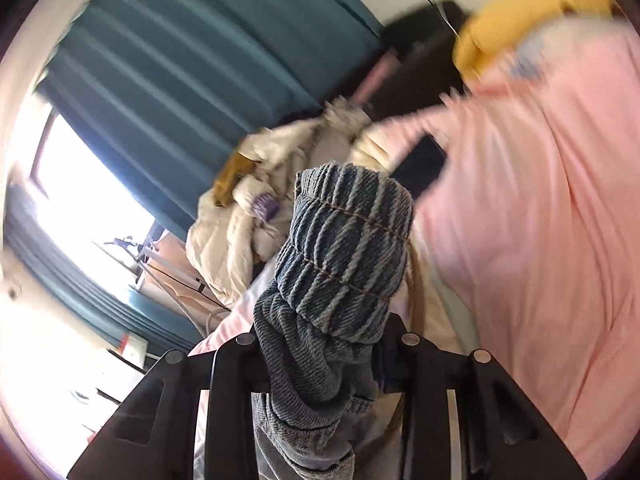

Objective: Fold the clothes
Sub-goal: 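Hold the waistband with the right gripper above the folded trousers, then lower the waistband with the right gripper onto the folded trousers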

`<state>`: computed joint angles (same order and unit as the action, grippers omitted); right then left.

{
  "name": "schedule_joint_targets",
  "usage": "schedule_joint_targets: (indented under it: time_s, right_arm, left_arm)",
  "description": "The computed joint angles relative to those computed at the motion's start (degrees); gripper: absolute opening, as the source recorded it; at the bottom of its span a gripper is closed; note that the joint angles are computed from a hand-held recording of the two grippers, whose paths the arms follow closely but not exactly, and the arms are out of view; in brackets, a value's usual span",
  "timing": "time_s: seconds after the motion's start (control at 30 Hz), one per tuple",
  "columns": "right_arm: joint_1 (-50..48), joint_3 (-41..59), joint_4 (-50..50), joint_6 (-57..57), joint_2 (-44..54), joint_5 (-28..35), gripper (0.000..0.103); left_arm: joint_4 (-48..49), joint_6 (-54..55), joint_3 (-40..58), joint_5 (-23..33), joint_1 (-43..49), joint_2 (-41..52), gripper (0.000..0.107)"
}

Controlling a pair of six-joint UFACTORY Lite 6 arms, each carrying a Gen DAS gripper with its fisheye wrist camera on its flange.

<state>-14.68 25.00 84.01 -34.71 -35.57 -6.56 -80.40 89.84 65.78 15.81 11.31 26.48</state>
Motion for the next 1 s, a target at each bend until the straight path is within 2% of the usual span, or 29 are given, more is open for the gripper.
schedule_joint_targets:
  time_s: [0.07, 0.13, 0.33, 0.47, 0.6, 0.73, 0.9, 1.0]
  right_arm:
    - [10.44, 4.9, 11.99, -11.61, 0.96, -10.52, 0.032]
    - [19.64, 11.17, 17.54, -16.58, 3.96, -19.53, 0.031]
    - [45.42, 25.85, 16.05, -15.21, 15.29, -45.38, 0.028]
    - [57.81, 40.09, 14.9, -19.18, 30.06, -57.78, 0.028]
    - [64.72, 54.96, 14.07, -26.16, 45.7, -62.63, 0.028]
    - [69.22, 67.43, 12.97, -32.3, 60.75, -64.26, 0.028]
    - [72.62, 82.57, 14.32, -40.26, 80.17, -61.7, 0.027]
    - [73.39, 92.54, 18.05, -47.42, 91.85, -57.89, 0.027]
  left_arm:
    - [-1.62, 1.45, -0.28, -0.62, 0.11, -0.88, 0.061]
    - [-2.35, 2.24, -0.28, 0.03, 0.66, -1.49, 0.061]
    - [-7.19, 6.97, -0.3, 1.33, 3.41, -3.03, 0.061]
    - [-10.98, 9.88, -0.23, 2.56, 5.53, -4.48, 0.061]
    - [-15.38, 12.8, -0.37, 3.98, 8.1, -5.89, 0.061]
    - [-14.36, 8.51, 0.82, 7.7, 12.04, -5.86, 0.061]
    - [-15.96, 6.14, 2.18, 9.35, 15.34, -4.95, 0.061]
    - [-19.54, 7.86, 2.5, 9.0, 16.32, -4.55, 0.061]
